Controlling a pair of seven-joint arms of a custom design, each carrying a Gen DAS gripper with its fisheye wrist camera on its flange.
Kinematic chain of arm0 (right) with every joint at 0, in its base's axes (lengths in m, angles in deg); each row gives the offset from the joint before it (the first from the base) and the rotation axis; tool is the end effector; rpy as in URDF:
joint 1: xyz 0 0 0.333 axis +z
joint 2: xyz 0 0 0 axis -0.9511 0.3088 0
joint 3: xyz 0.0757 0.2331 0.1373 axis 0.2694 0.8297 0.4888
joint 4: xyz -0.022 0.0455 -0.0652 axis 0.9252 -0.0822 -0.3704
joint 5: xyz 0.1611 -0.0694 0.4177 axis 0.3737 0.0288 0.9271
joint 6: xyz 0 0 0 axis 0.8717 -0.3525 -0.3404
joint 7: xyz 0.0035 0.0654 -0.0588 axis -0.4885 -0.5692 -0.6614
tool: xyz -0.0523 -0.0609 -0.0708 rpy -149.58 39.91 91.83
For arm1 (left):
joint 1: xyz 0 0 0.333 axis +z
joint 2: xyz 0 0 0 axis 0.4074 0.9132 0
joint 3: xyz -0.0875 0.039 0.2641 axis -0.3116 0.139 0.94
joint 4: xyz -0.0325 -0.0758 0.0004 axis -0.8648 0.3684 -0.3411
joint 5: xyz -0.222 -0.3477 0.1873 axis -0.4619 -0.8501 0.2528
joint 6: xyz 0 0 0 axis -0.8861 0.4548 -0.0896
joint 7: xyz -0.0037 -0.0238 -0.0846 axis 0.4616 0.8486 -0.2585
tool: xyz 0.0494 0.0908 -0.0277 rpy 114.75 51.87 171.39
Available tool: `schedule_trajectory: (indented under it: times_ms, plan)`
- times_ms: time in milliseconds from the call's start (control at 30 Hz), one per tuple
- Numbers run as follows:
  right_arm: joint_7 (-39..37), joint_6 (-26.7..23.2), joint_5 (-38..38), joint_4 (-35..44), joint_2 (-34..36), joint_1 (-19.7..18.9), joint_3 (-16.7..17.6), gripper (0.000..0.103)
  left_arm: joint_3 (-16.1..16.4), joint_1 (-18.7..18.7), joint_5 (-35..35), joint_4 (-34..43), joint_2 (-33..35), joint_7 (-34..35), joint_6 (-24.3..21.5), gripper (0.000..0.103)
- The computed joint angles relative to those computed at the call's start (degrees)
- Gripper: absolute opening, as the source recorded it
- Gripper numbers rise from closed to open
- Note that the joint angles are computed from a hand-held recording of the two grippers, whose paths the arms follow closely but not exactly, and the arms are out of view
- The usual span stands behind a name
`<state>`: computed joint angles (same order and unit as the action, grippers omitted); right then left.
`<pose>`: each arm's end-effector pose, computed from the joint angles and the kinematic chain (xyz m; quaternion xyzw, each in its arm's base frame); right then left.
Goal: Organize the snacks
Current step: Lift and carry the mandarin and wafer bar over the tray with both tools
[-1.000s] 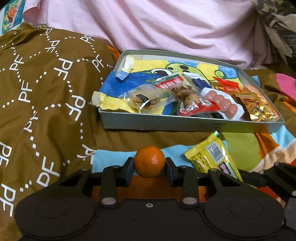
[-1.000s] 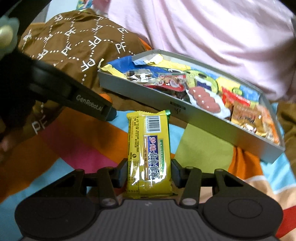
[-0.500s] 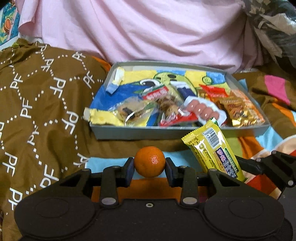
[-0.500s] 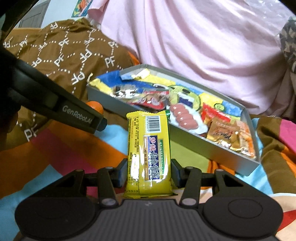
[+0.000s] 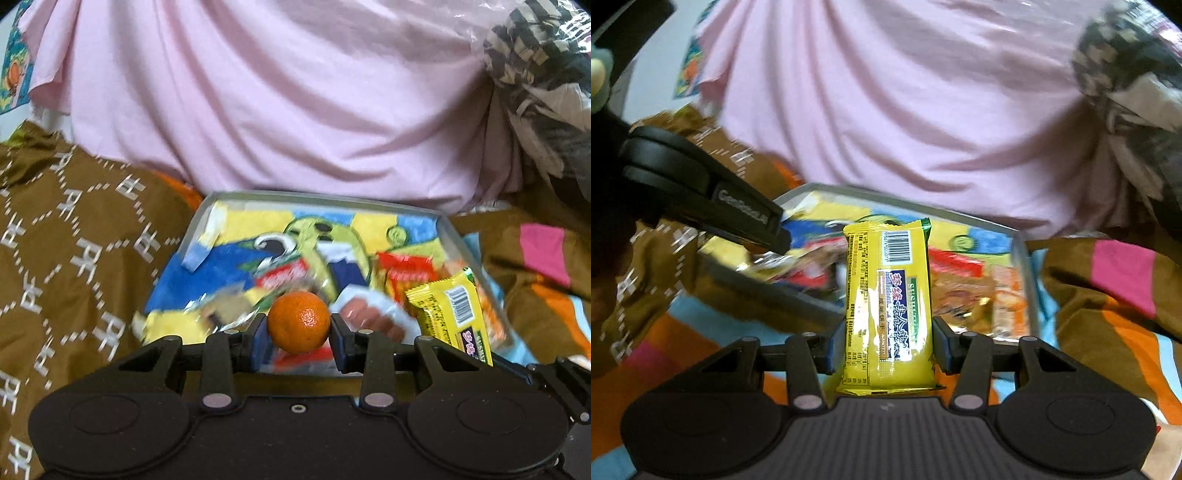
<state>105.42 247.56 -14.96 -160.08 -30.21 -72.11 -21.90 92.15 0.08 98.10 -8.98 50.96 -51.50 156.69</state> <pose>0.6909 0.1001 0.3195 -0.6900 0.4086 -0.3819 0.4594 0.7095 -0.3201 0.3682 -0.6459 0.5403 -0.3839 0.3788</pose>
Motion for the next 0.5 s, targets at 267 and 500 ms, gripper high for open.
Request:
schedule_trajectory:
  times_ms: [267, 500]
  plan:
    - [7.88, -3.14, -1.38, 13.44, 8.19, -3.09, 2.27, 0.052, 1.07, 0.00, -8.97, 16.98, 11.62, 9.05, 1.04, 0.037]
    - [9.91, -5.48, -1.14, 23.05, 14.17, -3.97, 3.54, 0.052, 0.62, 1.12, -21.73, 33.56, 23.53, 20.72, -1.00, 0.037]
